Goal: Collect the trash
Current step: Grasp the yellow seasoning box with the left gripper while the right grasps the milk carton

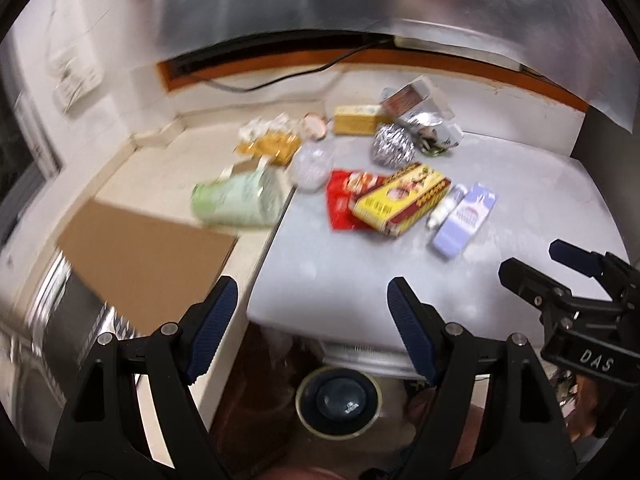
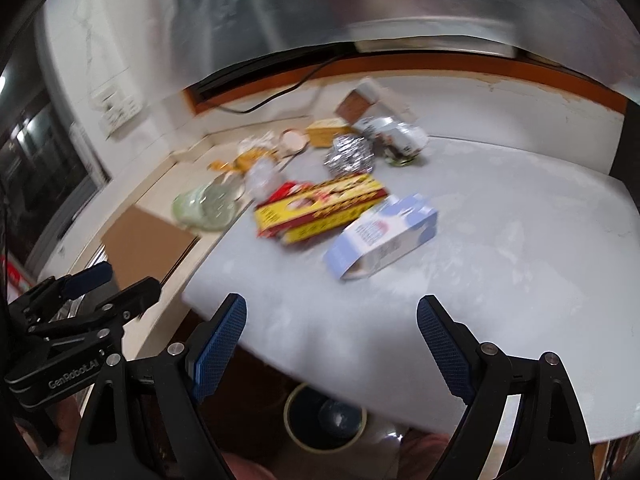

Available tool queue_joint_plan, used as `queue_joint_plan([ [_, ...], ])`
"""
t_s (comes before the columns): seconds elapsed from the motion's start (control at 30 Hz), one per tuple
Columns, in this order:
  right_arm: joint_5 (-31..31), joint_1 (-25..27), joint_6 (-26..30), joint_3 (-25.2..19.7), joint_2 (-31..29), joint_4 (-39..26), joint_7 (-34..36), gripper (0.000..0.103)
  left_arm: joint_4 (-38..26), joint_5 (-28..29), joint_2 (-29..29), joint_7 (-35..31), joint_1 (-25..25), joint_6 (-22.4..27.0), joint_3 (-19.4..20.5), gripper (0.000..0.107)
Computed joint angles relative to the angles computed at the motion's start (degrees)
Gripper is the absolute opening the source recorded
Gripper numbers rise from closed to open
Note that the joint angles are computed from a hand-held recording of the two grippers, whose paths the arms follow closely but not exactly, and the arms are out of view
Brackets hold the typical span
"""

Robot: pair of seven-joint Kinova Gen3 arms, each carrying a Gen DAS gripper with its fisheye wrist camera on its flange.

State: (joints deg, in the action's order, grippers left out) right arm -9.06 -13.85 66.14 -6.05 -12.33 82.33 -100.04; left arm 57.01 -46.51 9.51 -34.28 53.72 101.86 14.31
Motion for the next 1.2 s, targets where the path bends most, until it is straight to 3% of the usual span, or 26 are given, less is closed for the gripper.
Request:
queue_joint_plan([
  [0.3,-1.2,2.6,-2.1,3.0,5.8,-3.2,-1.3,0.089,-7.3,10.4,6.1,-15.9,-8.0,-9.9,-4.4,0.075],
  [0.57,-4.4,4.9,-1.9,4.2,9.5,-4.5,-2.0,0.088,-15.3,22.1,13.8,-27.8,-13.6,-11.6,-7.7,0.075],
  [0.77,-4.4,5.5,-2.4,3.8,11.1,-4.4,-2.7,0.088,-17.8,28.5,17.4,-30.7,-15.8,-11.5,-10.0,0.075],
  [0.87,-3.8,5.3,-2.4,3.4,12.2,-4.6,-3.5,0.088,-16.7,31.8,17.3,-31.4,-17.2,-13.3,-9.8,0.064],
  [1.07,-3.6,4.7,-2.7,2.8,13.7,-4.4,-4.4,0.083,-13.4,29.7,15.7,-29.5,-14.6,-15.7,-11.0,0.057],
  [1.2,-2.8,4.5,-2.7,2.8,14.8,-4.7,-6.4,0.081,-11.6,31.4,14.3,-27.8,-16.1,-16.5,-10.3,0.056],
])
